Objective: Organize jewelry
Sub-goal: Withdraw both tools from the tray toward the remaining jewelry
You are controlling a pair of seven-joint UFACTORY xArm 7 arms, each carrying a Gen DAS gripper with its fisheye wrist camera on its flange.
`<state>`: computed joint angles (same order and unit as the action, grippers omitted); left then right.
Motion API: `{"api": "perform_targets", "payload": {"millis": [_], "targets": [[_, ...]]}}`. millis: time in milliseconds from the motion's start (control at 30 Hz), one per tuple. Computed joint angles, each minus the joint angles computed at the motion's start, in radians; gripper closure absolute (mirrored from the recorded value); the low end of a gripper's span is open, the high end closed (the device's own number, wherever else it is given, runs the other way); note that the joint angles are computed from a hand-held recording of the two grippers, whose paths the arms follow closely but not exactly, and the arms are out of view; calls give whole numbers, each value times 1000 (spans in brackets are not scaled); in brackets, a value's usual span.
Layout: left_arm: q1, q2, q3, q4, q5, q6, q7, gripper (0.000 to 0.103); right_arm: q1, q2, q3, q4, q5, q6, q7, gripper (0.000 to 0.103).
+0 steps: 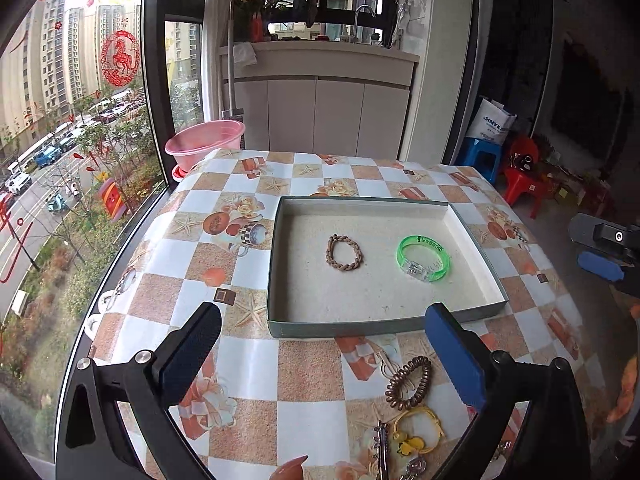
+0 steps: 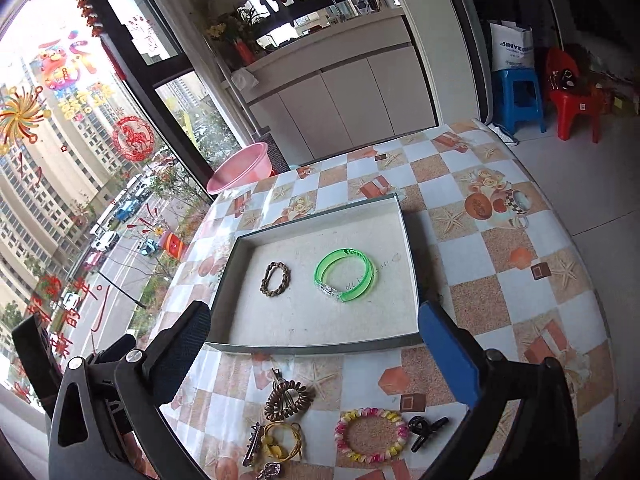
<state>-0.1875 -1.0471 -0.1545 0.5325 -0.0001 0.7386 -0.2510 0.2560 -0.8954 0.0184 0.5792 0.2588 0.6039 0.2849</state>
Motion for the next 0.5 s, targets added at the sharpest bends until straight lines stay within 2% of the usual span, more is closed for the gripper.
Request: {"api": "perform_targets", "payload": {"millis": [267, 500], "targets": [[-48, -181, 18, -86, -30, 158, 13, 0, -14, -180, 37, -44, -43, 182, 24, 0], [-81, -281, -29, -167, -44, 255, 7, 0, -12, -310, 46, -118, -44, 312, 48, 0]]}}
